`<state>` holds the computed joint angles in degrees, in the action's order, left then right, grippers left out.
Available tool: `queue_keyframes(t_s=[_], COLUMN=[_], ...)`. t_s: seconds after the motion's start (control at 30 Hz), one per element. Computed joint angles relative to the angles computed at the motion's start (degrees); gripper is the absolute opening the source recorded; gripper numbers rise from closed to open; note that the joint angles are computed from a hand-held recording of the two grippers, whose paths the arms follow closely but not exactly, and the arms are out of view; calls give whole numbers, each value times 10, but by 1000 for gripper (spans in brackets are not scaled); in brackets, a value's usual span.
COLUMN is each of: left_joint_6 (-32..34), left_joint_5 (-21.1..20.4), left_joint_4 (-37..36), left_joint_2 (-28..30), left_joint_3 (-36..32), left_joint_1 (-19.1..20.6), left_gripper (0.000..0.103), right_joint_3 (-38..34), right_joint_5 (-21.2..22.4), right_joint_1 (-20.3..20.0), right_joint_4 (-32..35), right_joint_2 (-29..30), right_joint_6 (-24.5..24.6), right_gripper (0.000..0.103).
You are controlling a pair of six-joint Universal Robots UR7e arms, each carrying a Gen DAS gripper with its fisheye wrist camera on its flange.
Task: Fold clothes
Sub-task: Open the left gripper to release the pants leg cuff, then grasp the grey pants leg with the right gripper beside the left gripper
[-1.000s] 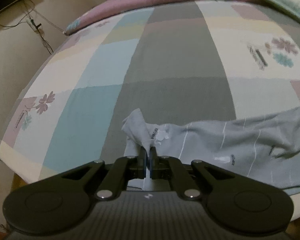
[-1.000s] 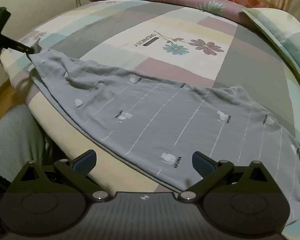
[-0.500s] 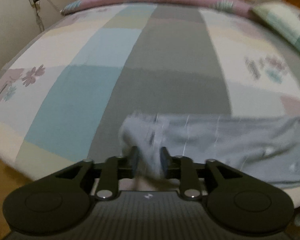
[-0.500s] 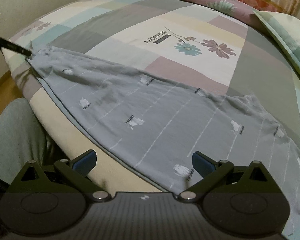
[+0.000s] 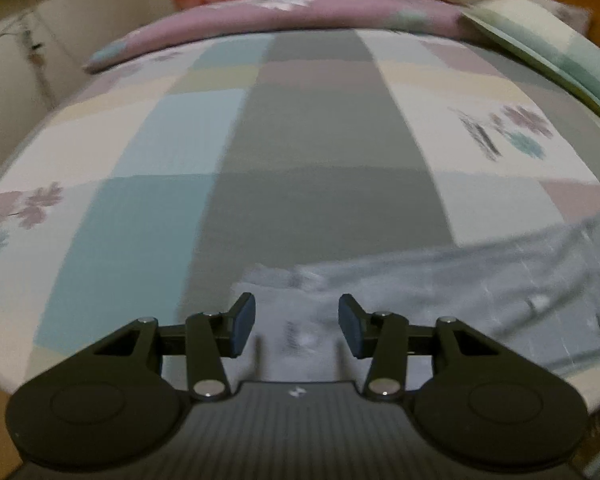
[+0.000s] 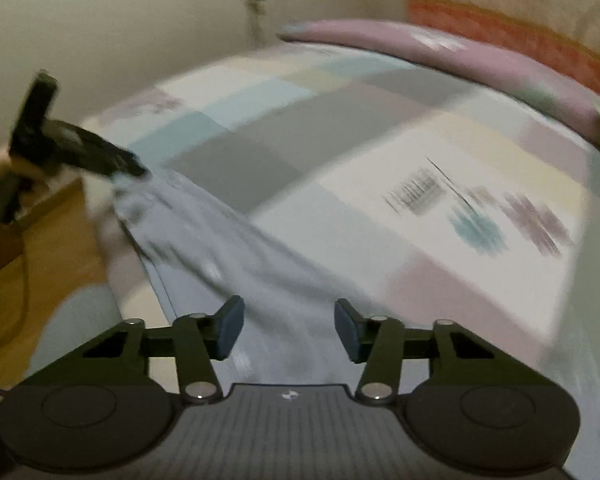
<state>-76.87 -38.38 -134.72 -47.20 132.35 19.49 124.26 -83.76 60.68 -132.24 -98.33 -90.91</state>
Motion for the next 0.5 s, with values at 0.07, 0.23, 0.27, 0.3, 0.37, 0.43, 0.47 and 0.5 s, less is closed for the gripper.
queue_keyframes(t_s=[0.07, 0.23, 0.27, 0.3, 0.37, 0.43, 0.47, 0.5], left_joint_6=[27, 42, 42, 36, 25, 15, 9, 2], left_joint_5=[-11, -21, -21, -19, -18, -16, -16, -16], left_joint_4=[-19, -29, -30, -27, -30, -28, -22, -16], left_joint_2=[14, 28, 29, 28, 28, 28, 27, 26], left_joint_3=[-3, -3, -2, 1, 9, 15, 16, 16], left_joint_1=[-4, -21, -25, -30, -39, -43, -44, -46], left_gripper=[49, 58, 58, 59, 60, 60, 60, 60], right_joint_3=[-8, -21, -24, -24, -26, -31, -33, -37], right_joint_5=[-19, -66, -70, -72, -72, -70, -68, -66], right_joint_1=[41, 117, 127, 135, 148, 159, 163, 166], right_joint_4=[-2, -34, -39, -44, -54, -63, -68, -70], right_joint_2=[46, 161, 180, 195, 223, 251, 264, 275], right_joint_6=[6, 21, 22, 23, 25, 30, 34, 39], right_gripper=[37, 20, 20, 20, 20, 20, 20, 21])
